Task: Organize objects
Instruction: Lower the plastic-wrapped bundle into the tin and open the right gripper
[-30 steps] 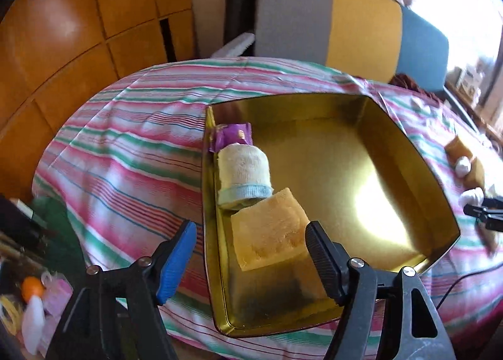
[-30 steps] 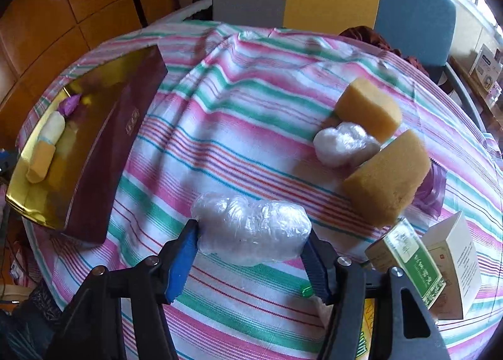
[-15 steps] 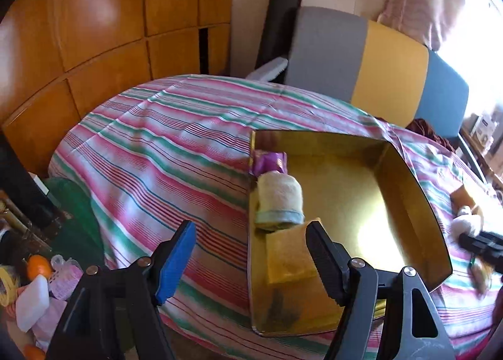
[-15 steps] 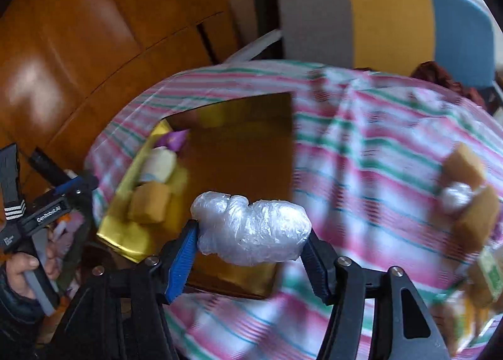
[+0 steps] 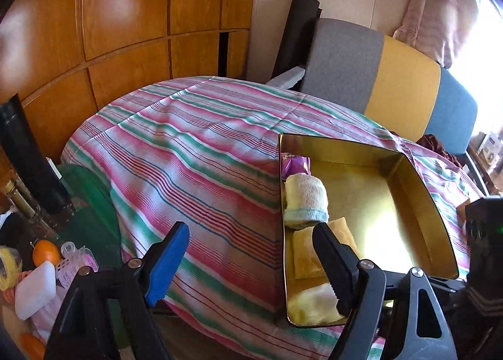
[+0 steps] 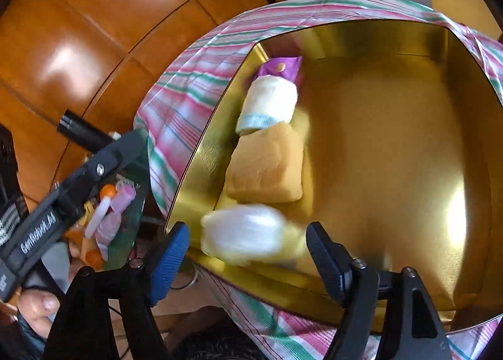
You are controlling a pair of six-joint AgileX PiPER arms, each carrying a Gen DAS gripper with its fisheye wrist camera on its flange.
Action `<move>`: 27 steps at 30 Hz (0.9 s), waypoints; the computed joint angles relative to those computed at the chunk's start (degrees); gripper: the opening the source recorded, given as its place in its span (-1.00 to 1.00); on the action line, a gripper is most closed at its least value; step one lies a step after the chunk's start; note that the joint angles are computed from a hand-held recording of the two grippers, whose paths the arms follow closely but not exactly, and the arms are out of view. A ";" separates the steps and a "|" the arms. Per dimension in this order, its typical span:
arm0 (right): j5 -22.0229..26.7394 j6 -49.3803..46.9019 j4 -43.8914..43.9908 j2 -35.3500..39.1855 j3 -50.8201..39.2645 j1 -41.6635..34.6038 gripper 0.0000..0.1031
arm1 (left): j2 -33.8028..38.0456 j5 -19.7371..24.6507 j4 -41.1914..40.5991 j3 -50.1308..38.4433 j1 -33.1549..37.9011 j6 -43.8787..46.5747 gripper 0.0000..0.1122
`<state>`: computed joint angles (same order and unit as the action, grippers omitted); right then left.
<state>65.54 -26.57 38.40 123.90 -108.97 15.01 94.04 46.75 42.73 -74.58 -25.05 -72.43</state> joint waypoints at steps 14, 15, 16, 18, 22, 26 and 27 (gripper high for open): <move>-18.92 -2.95 -10.42 -17.82 19.11 -4.73 0.56 | 1.86 2.27 3.80 -2.82 -4.67 -0.15 0.52; -19.76 -2.75 -11.49 -18.41 19.51 -5.17 0.57 | 2.30 2.27 3.68 -3.36 -5.15 0.36 0.52; -20.77 -2.54 -12.55 -19.27 20.31 -5.68 0.58 | 2.85 2.38 3.43 -4.10 -5.71 0.97 0.52; -22.71 -1.65 -14.64 -20.57 21.63 -6.55 0.58 | 3.69 2.34 3.00 -5.23 -6.51 2.10 0.52; -24.94 -1.21 -16.60 -22.70 23.84 -9.15 0.58 | 5.63 2.73 2.04 -7.92 -8.17 4.42 0.52; -26.64 0.23 -19.42 -24.23 25.40 -10.80 0.58 | 7.57 3.51 1.23 -10.75 -9.70 6.19 0.52; -26.93 0.55 -19.78 -24.26 25.52 -11.17 0.58 | 8.05 3.60 0.93 -11.49 -9.90 6.79 0.52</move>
<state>38.61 -26.01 18.61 99.63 -83.44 3.84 102.08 50.35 43.65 -86.07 -34.95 -65.64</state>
